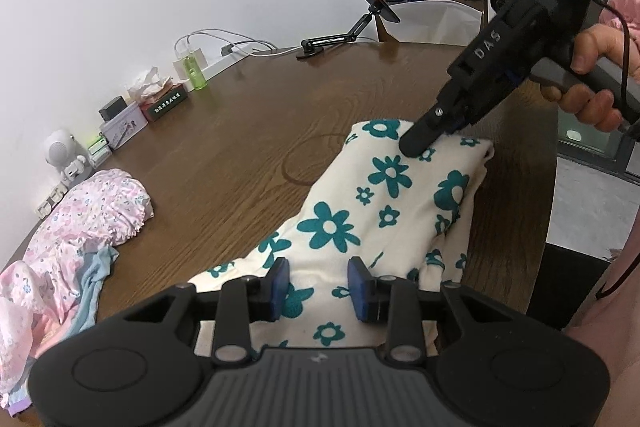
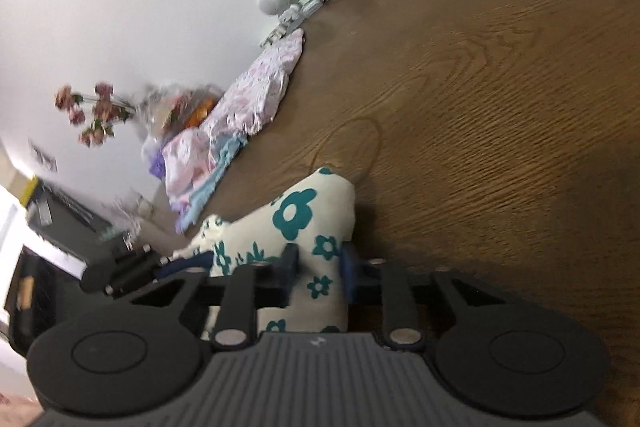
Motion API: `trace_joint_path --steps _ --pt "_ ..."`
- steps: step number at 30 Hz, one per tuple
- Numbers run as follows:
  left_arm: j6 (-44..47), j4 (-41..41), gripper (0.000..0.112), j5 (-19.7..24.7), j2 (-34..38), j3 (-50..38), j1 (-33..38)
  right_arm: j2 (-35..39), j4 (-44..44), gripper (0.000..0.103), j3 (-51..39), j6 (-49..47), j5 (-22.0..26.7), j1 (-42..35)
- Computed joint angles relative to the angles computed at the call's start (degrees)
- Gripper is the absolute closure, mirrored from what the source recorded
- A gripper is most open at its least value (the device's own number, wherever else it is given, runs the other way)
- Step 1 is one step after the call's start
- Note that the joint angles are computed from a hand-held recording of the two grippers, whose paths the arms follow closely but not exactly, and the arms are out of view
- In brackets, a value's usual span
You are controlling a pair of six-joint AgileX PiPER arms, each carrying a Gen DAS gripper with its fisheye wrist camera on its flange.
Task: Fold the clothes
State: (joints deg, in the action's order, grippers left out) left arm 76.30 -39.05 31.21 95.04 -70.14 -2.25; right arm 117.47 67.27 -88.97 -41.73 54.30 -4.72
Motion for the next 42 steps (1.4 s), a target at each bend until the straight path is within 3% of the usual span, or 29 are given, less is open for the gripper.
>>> trace_joint_path --steps 3,6,8,10,18,21,24,28,32,37,42 --pt "-1.3 -0.1 0.083 -0.3 1.7 -2.1 -1.7 -2.7 -4.3 0.087 -2.2 1.2 -2.5 1.5" --pt "-2.4 -0.5 0.078 -1.4 3.6 -4.8 -4.1 -4.2 -17.7 0.088 -9.9 9.0 -3.2 3.6" --pt "-0.8 -1.9 0.072 -3.0 3.6 -5.6 -5.5 -4.2 -28.4 0.088 -16.8 14.9 -1.6 5.4" --pt "4.3 -6.7 0.072 -1.9 2.6 -5.3 -4.7 -3.9 -38.4 0.088 -23.6 19.1 0.8 7.6" --pt "8.4 -12.5 0.073 -0.1 4.1 -4.4 -1.5 -2.9 -66.7 0.088 -38.1 21.6 7.1 20.6" --pt "8.7 -16.0 0.076 -0.2 7.8 -6.3 -2.2 -1.0 -69.8 0.088 -41.1 21.3 9.0 25.3" --pt "8.4 -20.0 0.075 2.7 10.2 -8.6 -0.9 1.6 -70.7 0.088 -44.3 21.4 11.0 29.3" --pt "16.4 -27.7 0.067 5.7 7.0 -3.3 4.0 4.0 -70.9 0.088 -47.4 22.3 12.9 32.2" --pt "23.3 -30.7 0.067 7.1 1.9 3.5 9.3 2.9 -70.7 0.088 -45.3 22.7 12.6 33.3" --pt "20.4 -28.7 0.066 6.4 3.4 4.0 9.4 0.7 -69.5 0.088 -39.8 20.8 10.7 36.0" --pt "22.9 -32.8 0.066 8.3 4.7 4.6 10.6 -2.9 -70.7 0.088 -31.0 19.9 6.3 39.3"
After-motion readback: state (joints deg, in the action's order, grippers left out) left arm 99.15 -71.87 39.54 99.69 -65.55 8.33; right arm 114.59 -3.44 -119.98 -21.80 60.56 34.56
